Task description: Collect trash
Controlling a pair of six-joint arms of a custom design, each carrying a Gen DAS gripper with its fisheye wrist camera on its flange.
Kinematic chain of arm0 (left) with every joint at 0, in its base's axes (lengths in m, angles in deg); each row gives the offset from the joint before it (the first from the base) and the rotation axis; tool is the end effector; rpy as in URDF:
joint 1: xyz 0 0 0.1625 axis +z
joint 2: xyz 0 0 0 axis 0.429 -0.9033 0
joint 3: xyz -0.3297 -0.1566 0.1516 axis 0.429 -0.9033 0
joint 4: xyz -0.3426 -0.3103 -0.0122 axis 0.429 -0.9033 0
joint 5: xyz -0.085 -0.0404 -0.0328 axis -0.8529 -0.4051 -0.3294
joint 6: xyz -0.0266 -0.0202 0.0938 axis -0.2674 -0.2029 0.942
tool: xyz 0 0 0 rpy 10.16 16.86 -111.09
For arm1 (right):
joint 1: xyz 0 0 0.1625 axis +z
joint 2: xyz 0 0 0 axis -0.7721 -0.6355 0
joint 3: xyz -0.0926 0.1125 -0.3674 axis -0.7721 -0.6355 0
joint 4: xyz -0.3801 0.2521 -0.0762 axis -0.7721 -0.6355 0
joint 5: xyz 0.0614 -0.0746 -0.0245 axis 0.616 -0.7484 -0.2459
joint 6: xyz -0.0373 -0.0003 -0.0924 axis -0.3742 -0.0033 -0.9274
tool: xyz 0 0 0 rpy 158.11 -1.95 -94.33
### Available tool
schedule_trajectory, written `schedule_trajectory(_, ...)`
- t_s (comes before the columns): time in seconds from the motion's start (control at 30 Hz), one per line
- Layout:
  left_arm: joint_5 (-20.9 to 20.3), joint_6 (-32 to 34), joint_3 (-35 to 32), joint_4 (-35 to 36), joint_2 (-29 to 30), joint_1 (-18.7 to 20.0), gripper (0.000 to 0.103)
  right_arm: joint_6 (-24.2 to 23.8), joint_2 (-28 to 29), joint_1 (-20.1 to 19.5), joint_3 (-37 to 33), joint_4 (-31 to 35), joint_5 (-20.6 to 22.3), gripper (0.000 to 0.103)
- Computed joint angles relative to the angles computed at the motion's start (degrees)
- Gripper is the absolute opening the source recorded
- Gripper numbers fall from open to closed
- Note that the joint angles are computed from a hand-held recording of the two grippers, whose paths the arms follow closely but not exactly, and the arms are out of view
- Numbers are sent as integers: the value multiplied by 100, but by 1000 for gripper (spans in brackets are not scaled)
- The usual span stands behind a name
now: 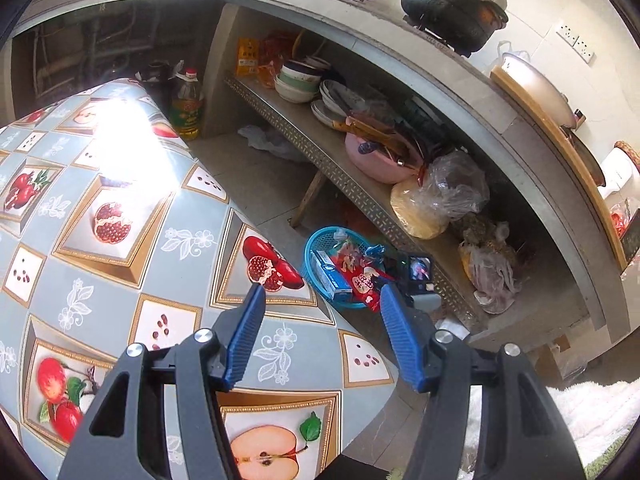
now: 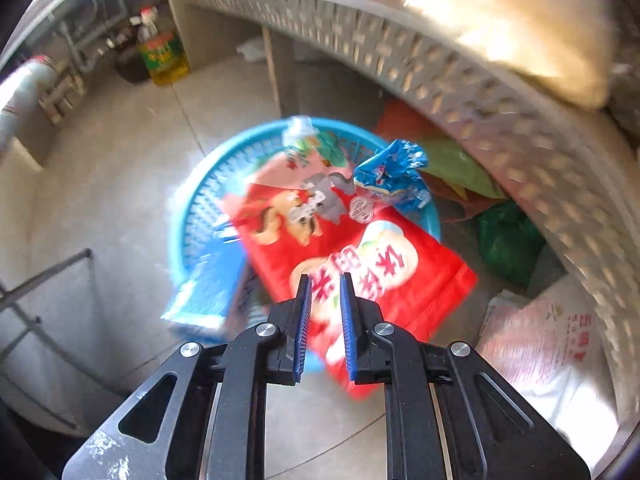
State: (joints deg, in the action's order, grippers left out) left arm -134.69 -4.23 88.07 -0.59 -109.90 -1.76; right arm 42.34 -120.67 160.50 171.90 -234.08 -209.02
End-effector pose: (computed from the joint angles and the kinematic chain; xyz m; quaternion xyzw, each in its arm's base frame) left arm -0.1512 -0.2836 0.5383 0.0997 0.9299 -0.3178 0.1561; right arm 0.2529 -0.5157 0.0504 0.1115 -0.9055 0.1973 0.3588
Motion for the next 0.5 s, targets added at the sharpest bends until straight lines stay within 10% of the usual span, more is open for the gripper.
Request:
schedule_trajectory(0.27,301,-1796,178,1799,-498,-1374,63,1017,-1237,1066,1078,225,292,26)
schedule_trajectory(0.5,216,-4215,514,3769,-550,-2654,82,1406,-1750,2199,1052,509,44,76)
